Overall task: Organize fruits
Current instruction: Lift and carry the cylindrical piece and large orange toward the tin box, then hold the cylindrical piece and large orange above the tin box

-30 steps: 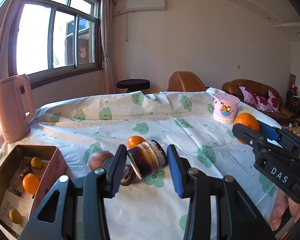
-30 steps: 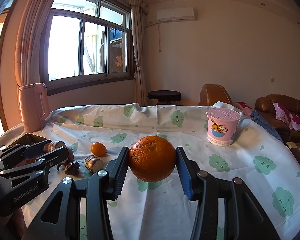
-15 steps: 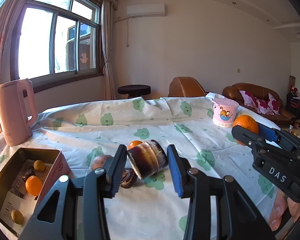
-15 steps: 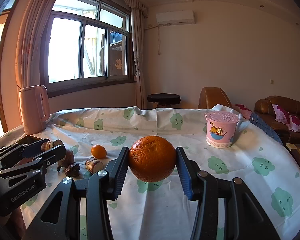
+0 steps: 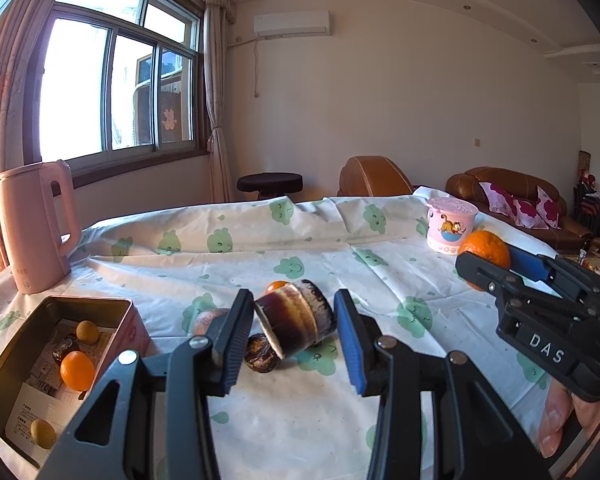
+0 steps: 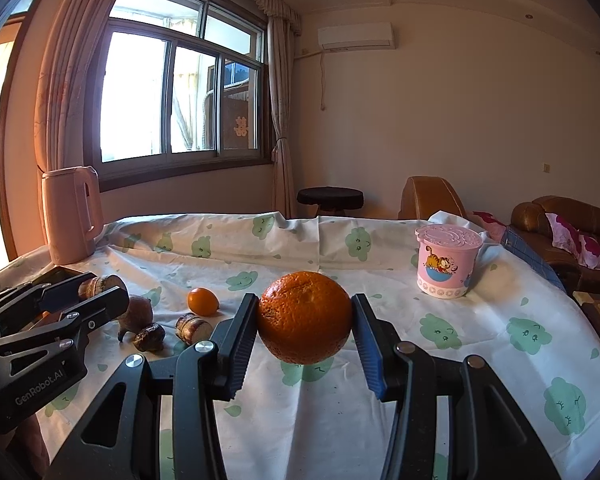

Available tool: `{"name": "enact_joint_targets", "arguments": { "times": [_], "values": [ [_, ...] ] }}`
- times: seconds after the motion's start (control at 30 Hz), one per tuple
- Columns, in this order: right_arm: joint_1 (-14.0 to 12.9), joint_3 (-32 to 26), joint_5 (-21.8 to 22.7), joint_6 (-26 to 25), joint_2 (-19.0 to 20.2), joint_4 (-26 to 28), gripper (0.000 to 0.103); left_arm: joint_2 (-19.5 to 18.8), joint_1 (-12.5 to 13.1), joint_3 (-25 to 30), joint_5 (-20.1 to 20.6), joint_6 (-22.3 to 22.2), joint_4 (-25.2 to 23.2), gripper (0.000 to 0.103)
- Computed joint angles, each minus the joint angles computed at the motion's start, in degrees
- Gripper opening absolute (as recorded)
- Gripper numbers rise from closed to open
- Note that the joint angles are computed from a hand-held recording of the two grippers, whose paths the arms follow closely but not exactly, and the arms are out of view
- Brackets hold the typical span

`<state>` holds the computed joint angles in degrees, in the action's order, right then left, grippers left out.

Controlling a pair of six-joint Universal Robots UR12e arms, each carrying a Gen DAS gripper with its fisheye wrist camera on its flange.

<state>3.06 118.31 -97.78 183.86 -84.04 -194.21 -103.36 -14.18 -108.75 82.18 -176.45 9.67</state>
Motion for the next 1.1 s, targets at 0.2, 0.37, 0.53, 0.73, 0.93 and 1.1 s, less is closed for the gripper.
{"name": "enact_joint_targets", "arguments": {
  "times": [0.2,0.37,0.53,0.73,0.93,1.1],
  "values": [
    [1.61,-1.51,3.55,-1.01,0.8,2.01,0.049,1.32,2.15,-1.13,0.08,-0.38,-0.87,0.043],
    [3.59,-3.71,5.83,-2.53,2.04,3.46,0.049,2.55,4.32,-2.19,1.32,-0.67,-0.83,0.043],
    [5.21,-6.04,9.27,-3.22,3.13,4.95,0.049,3.54,6.37,-3.01,3.09,-1.23,-1.55,0.043],
    [7.48,-8.85,11.1,-5.08,4.81,6.33,0.049,4.36,8.58,-3.86,4.16,-1.81,-1.95,0.043],
    [9.45,-11.25,12.12,-7.07,6.35,7.52,0.049,4.67,10.36,-4.49,4.65,-2.7,-2.27,0.043],
    [10.53,-12.86,12.54,-8.51,7.41,8.41,0.049,4.81,11.54,-4.72,4.91,-3.01,-3.02,0.043]
  ]
}}
